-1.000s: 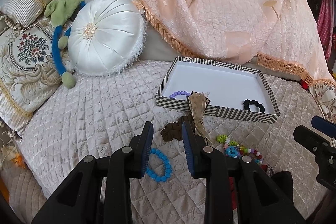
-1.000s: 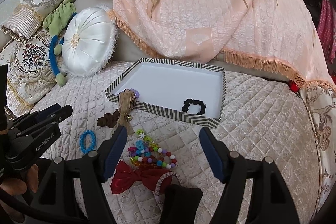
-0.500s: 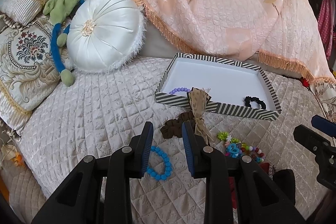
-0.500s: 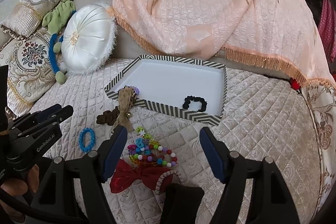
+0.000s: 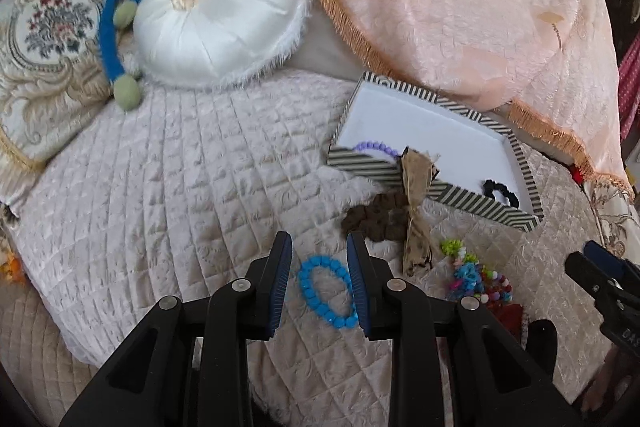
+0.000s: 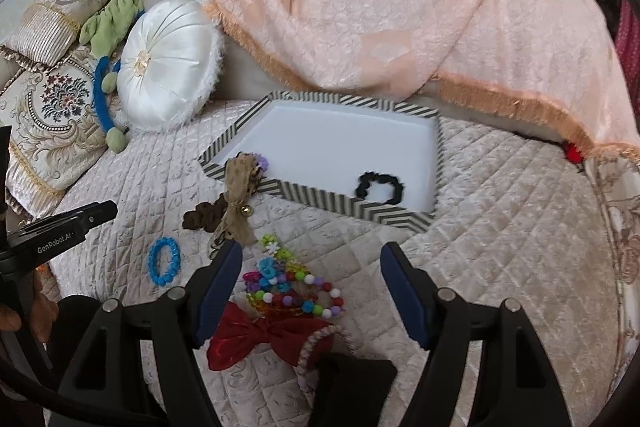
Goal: Organize jewelry
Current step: 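Grasp the blue bead bracelet with the left tool while the right tool grasps the brown ribbon scrunchie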
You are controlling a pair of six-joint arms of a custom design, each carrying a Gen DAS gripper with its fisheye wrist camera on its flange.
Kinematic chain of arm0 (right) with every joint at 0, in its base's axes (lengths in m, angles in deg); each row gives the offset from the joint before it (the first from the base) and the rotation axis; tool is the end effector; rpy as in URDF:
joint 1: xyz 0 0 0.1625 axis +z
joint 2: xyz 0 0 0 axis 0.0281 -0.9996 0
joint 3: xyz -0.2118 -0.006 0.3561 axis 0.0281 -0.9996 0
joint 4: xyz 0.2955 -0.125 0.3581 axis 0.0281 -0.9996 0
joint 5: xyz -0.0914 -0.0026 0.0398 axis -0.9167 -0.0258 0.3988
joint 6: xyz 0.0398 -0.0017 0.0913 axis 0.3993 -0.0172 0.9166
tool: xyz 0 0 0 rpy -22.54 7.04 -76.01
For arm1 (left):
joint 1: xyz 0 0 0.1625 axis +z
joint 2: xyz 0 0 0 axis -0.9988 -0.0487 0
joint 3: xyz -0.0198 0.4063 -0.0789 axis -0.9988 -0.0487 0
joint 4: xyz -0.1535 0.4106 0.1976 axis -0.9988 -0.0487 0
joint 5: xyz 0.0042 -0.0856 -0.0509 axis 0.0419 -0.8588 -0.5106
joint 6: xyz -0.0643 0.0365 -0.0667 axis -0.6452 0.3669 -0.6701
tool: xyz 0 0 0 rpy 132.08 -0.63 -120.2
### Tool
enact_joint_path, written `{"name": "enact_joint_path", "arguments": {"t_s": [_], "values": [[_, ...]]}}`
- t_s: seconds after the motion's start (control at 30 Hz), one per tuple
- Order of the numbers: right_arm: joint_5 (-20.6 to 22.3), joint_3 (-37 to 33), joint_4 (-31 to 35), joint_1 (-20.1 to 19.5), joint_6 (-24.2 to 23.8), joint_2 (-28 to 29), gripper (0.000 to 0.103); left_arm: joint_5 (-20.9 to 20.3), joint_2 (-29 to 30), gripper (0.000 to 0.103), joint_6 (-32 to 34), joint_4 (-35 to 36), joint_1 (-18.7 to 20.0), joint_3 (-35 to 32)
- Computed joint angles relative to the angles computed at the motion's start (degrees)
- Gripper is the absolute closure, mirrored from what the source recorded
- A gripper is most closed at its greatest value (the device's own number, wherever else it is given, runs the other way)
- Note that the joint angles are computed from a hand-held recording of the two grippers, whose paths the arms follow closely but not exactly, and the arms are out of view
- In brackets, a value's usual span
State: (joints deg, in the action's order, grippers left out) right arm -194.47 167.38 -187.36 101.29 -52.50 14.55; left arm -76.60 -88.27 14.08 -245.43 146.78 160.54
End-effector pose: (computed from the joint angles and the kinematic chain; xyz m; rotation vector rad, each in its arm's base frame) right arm 0.2611 -0.6663 0.0507 1.0793 -2.4761 0.5950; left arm -0.0684 -0.5571 0.2304 -0.3069 2.1308 -1.0816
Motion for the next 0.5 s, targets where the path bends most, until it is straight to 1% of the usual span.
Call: {"name": "enact_joint_path", "arguments": {"t_s": [0.07,0.1,0.13,0.27,0.4,0.5], "values": [[1.0,-1.4,2.8,-0.2,0.8,0.9,0.028,-3.6,-0.8,0.08,-1.0,1.5,1.4,-0.1],[1.2,-2.1,3.8,-0.3,1.2,1.5,0.028,-4.6,-0.9,0.076,-1.3,1.9,1.8,-0.3],[1.1,-3.1,5.0,-0.2,1.3,2.4,0.028,-6.0,-0.8,0.076,-1.7,2.1,2.7,-0.5],[0.0,-7.2,9.4,0.2,0.9,6.1,0.028,-8.7,0.2,0.075,-3.0,5.3,4.4,-1.7],[0.6,-10.9,12.9,0.4,2.6,9.2,0.028,-10.0,1.2,0.074,-3.2,7.7,5.6,-2.7],[0.3,-13.6,14.3,0.8,2.5,11.7,0.028,-9.5,2.4,0.074,-4.1,10.0,6.4,-3.7]]}}
